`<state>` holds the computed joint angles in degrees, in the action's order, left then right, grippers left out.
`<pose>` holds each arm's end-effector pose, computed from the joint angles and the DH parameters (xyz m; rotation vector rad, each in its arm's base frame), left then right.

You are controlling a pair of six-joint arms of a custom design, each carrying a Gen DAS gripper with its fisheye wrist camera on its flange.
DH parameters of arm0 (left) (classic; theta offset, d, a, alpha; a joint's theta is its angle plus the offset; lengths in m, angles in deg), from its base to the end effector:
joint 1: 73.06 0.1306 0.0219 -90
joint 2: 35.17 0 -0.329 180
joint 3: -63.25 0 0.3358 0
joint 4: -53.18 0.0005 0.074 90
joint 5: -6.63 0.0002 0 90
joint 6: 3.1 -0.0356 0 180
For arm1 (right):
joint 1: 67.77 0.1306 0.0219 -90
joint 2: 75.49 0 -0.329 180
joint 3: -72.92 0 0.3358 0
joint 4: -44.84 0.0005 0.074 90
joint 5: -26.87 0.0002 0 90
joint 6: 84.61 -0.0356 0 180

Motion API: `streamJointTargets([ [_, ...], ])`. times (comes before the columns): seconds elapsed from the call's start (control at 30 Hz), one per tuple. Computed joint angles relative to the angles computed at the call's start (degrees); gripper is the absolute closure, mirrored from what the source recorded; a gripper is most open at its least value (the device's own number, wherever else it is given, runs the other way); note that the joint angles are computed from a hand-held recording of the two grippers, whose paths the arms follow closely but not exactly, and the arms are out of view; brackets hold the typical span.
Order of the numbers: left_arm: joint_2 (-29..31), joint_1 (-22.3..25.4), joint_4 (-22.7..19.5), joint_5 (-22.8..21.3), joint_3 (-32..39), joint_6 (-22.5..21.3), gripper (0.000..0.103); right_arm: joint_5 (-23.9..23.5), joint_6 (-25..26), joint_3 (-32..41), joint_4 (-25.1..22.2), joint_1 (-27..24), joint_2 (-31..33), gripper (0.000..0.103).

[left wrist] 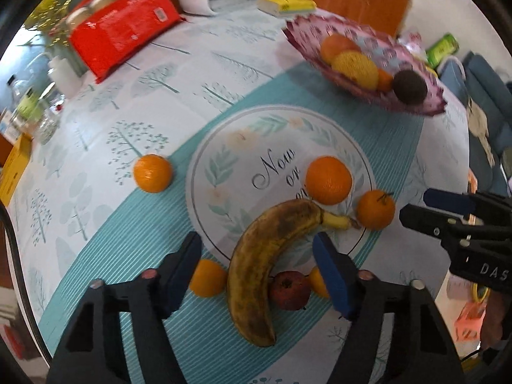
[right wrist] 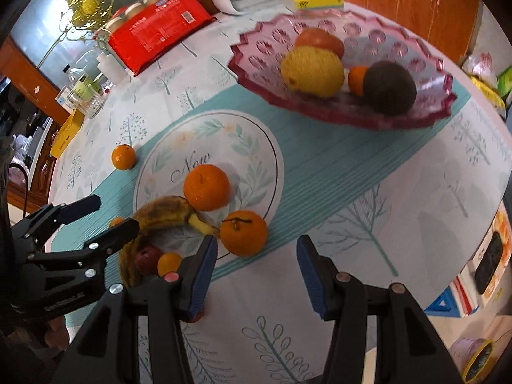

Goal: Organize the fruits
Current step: 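Grasp the banana with the left tool while the right tool grasps an orange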

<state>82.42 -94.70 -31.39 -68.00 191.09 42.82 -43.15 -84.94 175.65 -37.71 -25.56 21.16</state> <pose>0.4925 -0.2061 0.3776 1.5671 2.3299 -0.2964 0.3188 0.2720 0.3884 1.1640 2.4672 0.1028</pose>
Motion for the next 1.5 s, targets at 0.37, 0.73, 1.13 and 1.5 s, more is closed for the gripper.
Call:
streamJointTargets([
  [0.37,4.5,-1.1,-3.5,-2.3,3.0,-1.7,0.059,-1.6,1.9,-1.2,3.0,-1.5,1.1,0.051],
  [0.73,4.9,-0.8,-4.0,-2.3,3.4,-4.1,0.06,-3.6,4.5,-1.3,5.4,-3.1,2.9,0.051],
  [1.13,6.0,-0.4,-6.6,-3.4,5.2,-4.3,0.063,-4.4,4.0,-2.8,6.9,-3.4,2.6,0.051],
  [1.5,4.9,-1.5,-3.7,-6.1,1.6,-2.9,0.068,-3.8,4.7,-2.8,7.5,-2.6,2.6,0.063],
])
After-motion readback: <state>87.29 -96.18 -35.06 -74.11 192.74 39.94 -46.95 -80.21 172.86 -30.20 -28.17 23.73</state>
